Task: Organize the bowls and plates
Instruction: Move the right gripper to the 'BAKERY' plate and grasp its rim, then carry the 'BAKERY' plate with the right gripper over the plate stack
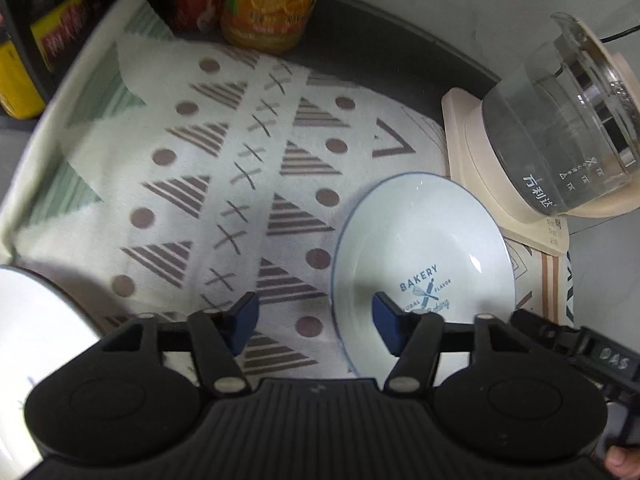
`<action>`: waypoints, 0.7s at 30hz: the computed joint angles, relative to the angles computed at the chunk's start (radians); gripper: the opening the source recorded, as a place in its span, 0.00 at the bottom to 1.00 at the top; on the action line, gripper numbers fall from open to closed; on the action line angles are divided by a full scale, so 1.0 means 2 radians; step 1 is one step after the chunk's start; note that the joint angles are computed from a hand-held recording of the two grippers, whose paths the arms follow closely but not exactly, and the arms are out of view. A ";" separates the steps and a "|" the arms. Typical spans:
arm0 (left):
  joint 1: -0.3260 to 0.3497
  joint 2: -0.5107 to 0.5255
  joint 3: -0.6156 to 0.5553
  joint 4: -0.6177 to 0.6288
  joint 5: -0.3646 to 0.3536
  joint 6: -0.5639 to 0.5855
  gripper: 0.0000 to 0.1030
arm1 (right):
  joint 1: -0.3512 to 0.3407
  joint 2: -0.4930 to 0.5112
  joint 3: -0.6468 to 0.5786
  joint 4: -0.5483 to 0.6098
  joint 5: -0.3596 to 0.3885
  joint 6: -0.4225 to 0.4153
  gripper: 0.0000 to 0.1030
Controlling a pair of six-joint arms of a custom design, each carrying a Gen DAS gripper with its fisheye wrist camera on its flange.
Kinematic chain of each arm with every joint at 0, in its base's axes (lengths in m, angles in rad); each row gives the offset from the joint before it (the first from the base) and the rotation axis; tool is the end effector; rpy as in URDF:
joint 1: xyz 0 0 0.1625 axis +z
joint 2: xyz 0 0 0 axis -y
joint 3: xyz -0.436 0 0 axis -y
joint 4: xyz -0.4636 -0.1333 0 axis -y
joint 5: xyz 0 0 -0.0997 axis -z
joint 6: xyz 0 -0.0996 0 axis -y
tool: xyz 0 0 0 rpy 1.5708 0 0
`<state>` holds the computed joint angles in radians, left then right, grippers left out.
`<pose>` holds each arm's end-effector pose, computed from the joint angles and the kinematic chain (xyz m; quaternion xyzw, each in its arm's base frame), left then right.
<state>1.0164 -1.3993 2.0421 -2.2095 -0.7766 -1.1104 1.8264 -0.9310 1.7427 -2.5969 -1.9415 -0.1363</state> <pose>-0.1131 -0.5709 0.2440 -0.2523 0.8870 -0.2847 0.2617 0.2702 -0.6493 0.1064 0.1709 -0.9624 0.1159 0.1766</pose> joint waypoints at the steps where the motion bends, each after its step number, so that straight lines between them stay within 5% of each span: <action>1: 0.003 0.002 0.000 -0.004 -0.006 0.000 0.45 | -0.002 0.003 -0.004 0.007 0.002 0.000 0.70; 12: 0.020 0.019 -0.002 -0.045 -0.036 0.009 0.15 | -0.024 0.023 -0.030 0.073 0.032 0.003 0.30; 21: 0.019 0.024 -0.002 -0.057 -0.034 0.000 0.12 | -0.028 0.033 -0.040 0.079 0.051 -0.012 0.15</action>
